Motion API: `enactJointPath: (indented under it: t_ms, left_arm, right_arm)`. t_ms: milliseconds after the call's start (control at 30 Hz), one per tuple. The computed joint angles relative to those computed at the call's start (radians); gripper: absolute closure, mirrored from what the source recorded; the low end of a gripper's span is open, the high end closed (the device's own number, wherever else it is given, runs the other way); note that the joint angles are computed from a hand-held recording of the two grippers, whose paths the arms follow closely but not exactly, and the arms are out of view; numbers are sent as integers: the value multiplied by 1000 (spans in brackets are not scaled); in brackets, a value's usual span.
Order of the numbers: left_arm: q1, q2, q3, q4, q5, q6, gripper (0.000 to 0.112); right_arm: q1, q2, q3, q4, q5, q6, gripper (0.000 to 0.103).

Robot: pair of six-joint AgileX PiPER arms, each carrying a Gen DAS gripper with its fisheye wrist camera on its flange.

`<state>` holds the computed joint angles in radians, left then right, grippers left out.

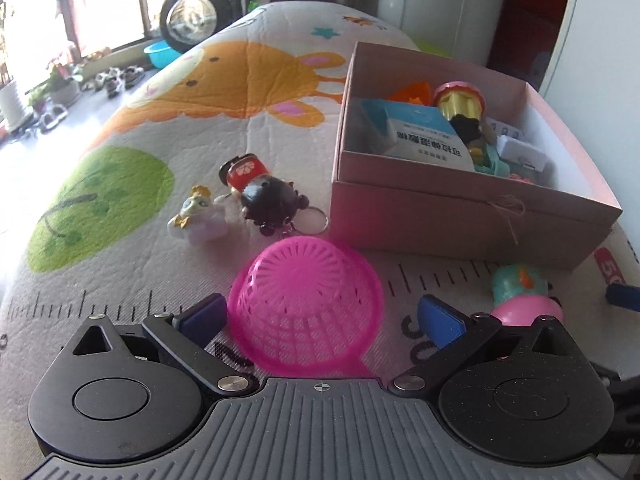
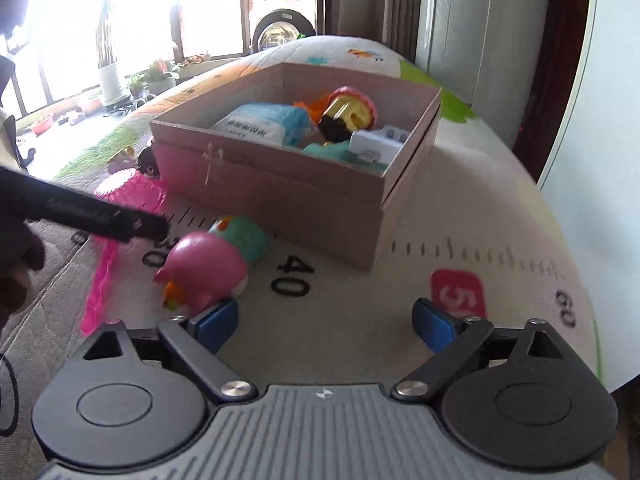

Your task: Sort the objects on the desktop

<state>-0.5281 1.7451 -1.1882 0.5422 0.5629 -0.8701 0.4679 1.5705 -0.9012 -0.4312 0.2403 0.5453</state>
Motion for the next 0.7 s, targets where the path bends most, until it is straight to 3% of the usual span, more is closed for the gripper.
enactJointPath:
  t_ms: [100, 200, 267, 433, 533, 633, 700]
  left_arm:
    - [-24, -5, 25, 40, -35, 29, 9]
    - [-37, -43, 76, -55, -105, 241, 9]
    - [-60, -77, 124, -34, -140, 317, 9]
    - [-42, -137, 172, -105, -130, 496, 9]
    - [-27, -138, 168, 10, -80, 368, 9]
    - [-51, -121, 154, 233, 29, 127, 9]
    - [-46, -121, 152, 270, 52, 76, 9]
  right_arm:
    - [12, -26, 60, -139, -42, 129, 0]
    - [0, -44, 87, -72, -68, 59, 0]
    - [2, -47, 91, -90, -69, 75, 0]
    - [9, -39, 88, -154, -65, 144, 0]
    - [6, -39, 90, -153, -71, 147, 0]
    - [4, -41, 93, -155, -73, 157, 0]
    - [3, -36, 87, -130, -71, 132, 0]
